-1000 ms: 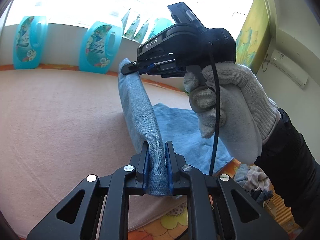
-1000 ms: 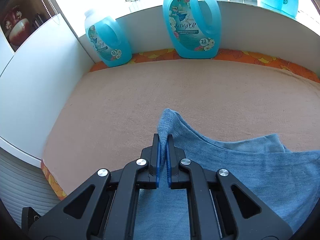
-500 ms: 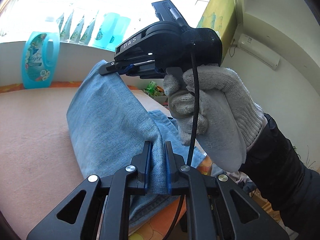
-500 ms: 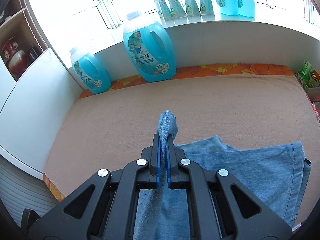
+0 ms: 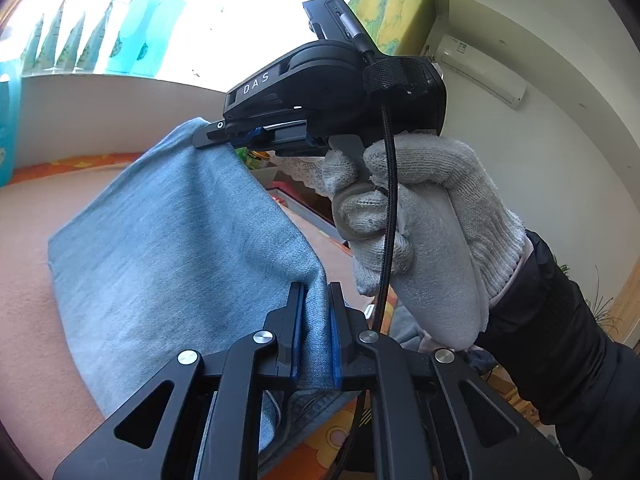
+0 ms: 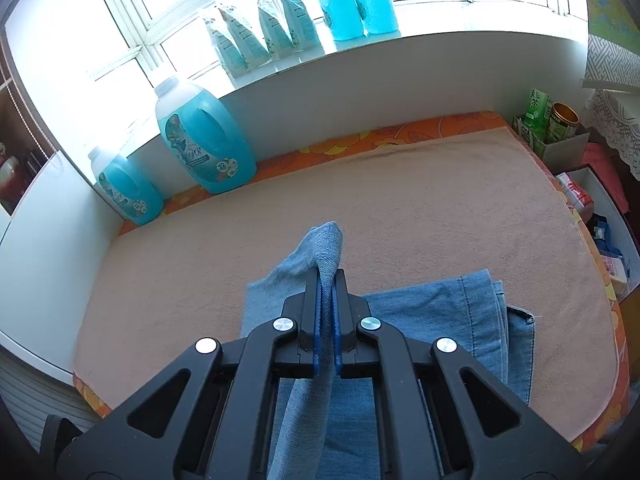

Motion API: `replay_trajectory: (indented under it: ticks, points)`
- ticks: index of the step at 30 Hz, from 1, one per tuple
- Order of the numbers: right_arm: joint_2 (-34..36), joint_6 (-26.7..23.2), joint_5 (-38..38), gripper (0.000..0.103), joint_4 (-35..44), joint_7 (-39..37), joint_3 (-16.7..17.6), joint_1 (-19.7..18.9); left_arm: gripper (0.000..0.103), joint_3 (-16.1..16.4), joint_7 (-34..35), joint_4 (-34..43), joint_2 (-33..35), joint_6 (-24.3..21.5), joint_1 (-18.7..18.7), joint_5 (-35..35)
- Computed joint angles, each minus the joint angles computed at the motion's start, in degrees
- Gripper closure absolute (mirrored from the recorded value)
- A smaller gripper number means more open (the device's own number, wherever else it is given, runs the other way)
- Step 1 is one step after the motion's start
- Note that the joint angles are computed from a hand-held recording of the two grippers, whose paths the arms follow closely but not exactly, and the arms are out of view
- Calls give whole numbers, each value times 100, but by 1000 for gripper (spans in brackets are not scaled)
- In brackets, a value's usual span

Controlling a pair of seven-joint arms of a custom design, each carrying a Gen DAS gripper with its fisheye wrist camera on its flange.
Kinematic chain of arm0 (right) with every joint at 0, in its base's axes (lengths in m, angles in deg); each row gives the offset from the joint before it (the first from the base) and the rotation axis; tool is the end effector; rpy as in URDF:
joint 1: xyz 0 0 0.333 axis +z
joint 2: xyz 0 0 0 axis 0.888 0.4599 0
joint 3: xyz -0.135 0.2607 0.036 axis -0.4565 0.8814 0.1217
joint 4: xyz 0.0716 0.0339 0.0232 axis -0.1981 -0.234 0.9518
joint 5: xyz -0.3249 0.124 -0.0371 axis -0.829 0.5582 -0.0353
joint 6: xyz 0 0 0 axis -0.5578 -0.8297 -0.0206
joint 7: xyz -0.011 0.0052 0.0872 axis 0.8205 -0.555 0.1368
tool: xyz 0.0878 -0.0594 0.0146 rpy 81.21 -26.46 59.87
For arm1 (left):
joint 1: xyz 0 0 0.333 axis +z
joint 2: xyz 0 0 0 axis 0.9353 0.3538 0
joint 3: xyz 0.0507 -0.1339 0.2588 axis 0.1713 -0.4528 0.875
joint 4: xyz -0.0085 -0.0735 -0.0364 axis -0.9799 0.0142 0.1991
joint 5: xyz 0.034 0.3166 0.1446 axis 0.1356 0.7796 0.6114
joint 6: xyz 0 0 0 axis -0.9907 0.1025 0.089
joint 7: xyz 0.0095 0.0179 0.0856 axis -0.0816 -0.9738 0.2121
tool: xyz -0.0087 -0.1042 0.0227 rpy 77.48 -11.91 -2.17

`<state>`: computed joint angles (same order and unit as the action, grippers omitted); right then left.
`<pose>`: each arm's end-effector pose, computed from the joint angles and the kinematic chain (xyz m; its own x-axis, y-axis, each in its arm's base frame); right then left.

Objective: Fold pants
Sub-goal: 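Grasp the jeans edge with the right gripper while the left gripper grasps the other edge, then fold the held edges over the stack and open both grippers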

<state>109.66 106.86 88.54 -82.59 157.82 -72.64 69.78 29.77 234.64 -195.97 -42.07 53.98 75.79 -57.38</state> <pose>0.6487 0.1053 0.6664 0.1318 -0.9468 -0.2937 -0.8523 0.0431 -0.5212 0.4667 0.0268 0.5732 -0.7594 -0.4970 0.4200 -0.5697 0.1962 -0.7981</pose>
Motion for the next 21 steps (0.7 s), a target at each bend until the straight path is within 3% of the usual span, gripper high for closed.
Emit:
replay_trajectory:
  ticks: [10,21]
  points:
    - [-362,278,292,98,-976,-290,-151,-506,93,-345,37,6,212,191,-294,93]
    - [-291,390,397,98,-1321,-376,-228,-726,93,-564,-162,-14,322,472,-555,276]
